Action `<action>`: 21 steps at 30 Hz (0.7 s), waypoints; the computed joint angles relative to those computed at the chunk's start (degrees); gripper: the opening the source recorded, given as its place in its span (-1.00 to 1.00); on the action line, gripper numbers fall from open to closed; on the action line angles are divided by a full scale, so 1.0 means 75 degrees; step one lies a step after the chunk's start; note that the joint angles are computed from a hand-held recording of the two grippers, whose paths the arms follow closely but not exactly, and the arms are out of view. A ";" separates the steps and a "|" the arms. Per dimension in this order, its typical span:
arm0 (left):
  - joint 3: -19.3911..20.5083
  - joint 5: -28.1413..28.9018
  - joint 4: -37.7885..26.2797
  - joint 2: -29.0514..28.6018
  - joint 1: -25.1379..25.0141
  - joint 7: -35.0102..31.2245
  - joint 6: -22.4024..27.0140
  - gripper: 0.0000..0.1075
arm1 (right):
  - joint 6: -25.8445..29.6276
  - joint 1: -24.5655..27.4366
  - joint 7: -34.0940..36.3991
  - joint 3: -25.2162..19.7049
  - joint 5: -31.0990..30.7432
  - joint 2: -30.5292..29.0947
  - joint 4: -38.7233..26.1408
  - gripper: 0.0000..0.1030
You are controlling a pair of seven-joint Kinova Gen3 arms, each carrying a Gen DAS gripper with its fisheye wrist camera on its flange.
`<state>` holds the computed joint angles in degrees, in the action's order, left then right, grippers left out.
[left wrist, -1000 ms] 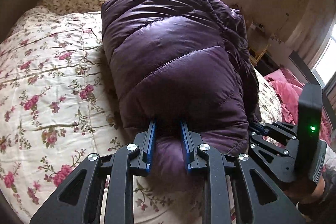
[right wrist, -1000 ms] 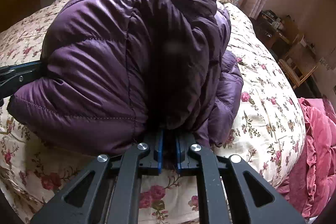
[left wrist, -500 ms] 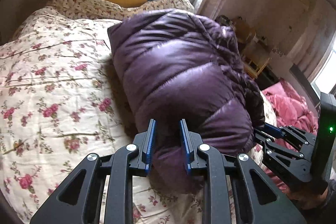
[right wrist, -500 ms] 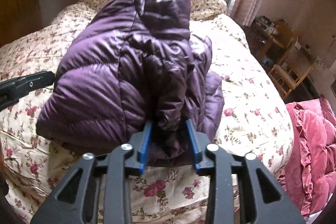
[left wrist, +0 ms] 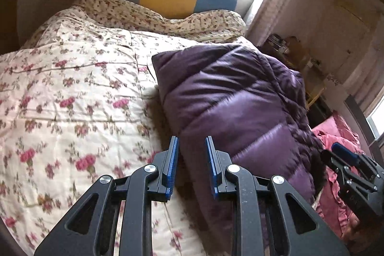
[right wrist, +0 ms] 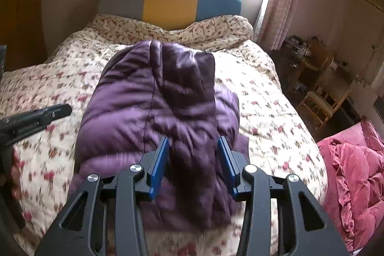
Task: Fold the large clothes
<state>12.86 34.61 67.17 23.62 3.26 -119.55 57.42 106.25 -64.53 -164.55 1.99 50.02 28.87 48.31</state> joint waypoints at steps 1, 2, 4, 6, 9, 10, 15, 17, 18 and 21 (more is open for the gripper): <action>-0.0029 -0.0071 -0.0114 0.0060 0.0065 0.0093 0.0012 -0.58 | -0.0078 0.0118 0.0053 0.0016 -0.0015 0.0010 -0.0002 -0.22; -0.0060 -0.0180 -0.0315 0.0164 0.0147 0.0239 0.0090 -0.58 | -0.0114 0.0251 0.0192 0.0053 -0.0019 0.0081 -0.0145 -0.22; -0.0107 -0.0402 -0.0606 0.0315 0.0303 0.0485 0.0098 -0.58 | -0.0181 0.0405 0.0354 0.0133 -0.0024 0.0144 -0.0267 -0.22; -0.0134 -0.0645 -0.0991 0.0523 0.0460 0.0719 0.0175 -0.58 | -0.0207 0.0620 0.0573 0.0224 -0.0098 0.0282 -0.0505 -0.22; -0.0142 -0.0963 -0.1464 0.0798 0.0647 0.0975 0.0273 -0.58 | -0.0318 0.0929 0.0794 0.0363 -0.0257 0.0425 -0.0739 -0.22; -0.0143 -0.1056 -0.1593 0.0877 0.0702 0.1048 0.0287 -0.58 | -0.0349 0.0972 0.0822 0.0406 -0.0290 0.0427 -0.0736 -0.23; -0.0100 -0.1380 -0.2310 0.1301 0.0932 0.1381 0.0526 -0.58 | -0.0403 0.1424 0.0972 0.0537 -0.0638 0.0567 -0.0771 -0.33; -0.0074 -0.1467 -0.2554 0.1442 0.1028 0.1455 0.0602 -0.58 | -0.0440 0.1584 0.0899 0.0519 -0.0823 0.0533 -0.0538 -0.33; -0.0055 -0.1501 -0.2703 0.1533 0.1081 0.1494 0.0675 -0.58 | -0.0473 0.1641 0.0843 0.0495 -0.0898 0.0506 -0.0419 -0.33; -0.0012 -0.1582 -0.2929 0.1678 0.1224 0.1509 0.0765 -0.58 | -0.0684 0.1779 0.0449 0.0368 -0.1123 0.0297 0.0187 -0.33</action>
<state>12.77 22.75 45.20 36.20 12.43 -108.23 63.16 101.12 -51.19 -161.18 4.75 41.59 31.09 49.72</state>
